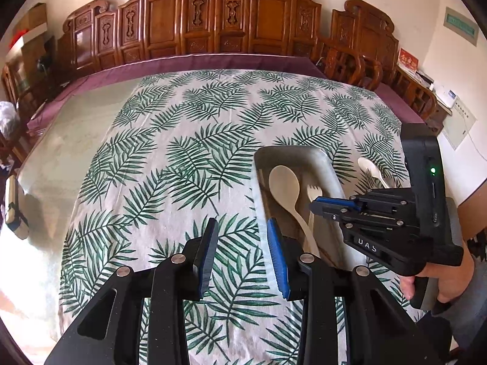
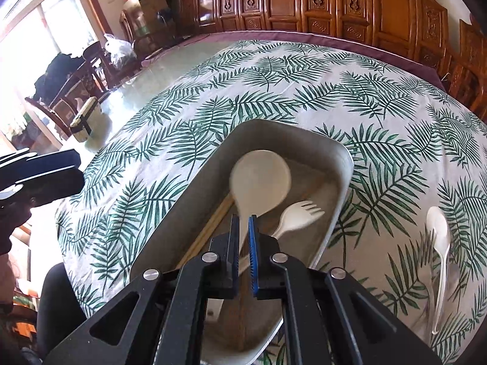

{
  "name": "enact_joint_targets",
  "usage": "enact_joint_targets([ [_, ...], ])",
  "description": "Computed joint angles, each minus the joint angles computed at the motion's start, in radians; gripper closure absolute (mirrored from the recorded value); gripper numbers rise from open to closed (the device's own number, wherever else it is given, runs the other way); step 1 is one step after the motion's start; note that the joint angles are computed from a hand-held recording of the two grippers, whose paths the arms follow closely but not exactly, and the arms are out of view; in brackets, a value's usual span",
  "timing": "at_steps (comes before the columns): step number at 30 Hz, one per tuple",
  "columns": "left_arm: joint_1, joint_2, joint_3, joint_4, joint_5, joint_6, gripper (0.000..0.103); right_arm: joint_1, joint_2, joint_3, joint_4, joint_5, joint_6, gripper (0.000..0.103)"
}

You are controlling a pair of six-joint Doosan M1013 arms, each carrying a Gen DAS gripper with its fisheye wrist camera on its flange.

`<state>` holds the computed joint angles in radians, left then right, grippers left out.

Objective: Organize utensils
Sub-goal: 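Lower the white plastic spoon into the grey tray and open the right tool, then grasp a silver metal spoon from the utensil pile with the right tool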

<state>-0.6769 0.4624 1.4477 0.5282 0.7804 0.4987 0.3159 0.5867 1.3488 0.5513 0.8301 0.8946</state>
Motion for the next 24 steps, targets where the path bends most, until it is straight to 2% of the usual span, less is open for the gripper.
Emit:
enact_joint_targets([
  [5,-0.012,0.000,-0.012,0.016,0.004,-0.014,0.069,-0.020,-0.047,0.047,0.049,-0.021,-0.050,0.094],
  [7,-0.017,0.001,-0.017,0.023,0.005,-0.015,0.061,-0.029,-0.069,0.069,0.069,-0.031,-0.072,0.094],
  [9,-0.024,0.004,-0.025,0.029,0.007,-0.011,0.060,-0.041,-0.094,0.092,0.082,-0.043,-0.089,0.094],
  [12,-0.031,0.012,-0.040,0.025,0.005,-0.001,0.053,-0.061,-0.128,0.128,0.100,-0.059,-0.118,0.094],
  [14,-0.035,0.020,-0.053,0.017,0.003,0.008,0.043,-0.082,-0.153,0.158,0.104,-0.073,-0.131,0.094],
  [15,-0.038,0.023,-0.057,0.019,0.002,0.009,0.035,-0.090,-0.162,0.169,0.103,-0.078,-0.134,0.094],
  [16,-0.042,0.029,-0.066,0.020,-0.002,0.013,0.033,-0.100,-0.171,0.181,0.098,-0.084,-0.132,0.094],
  [24,-0.061,0.098,-0.159,-0.056,-0.004,0.113,0.029,-0.184,-0.222,0.258,0.010,-0.147,-0.066,0.089],
])
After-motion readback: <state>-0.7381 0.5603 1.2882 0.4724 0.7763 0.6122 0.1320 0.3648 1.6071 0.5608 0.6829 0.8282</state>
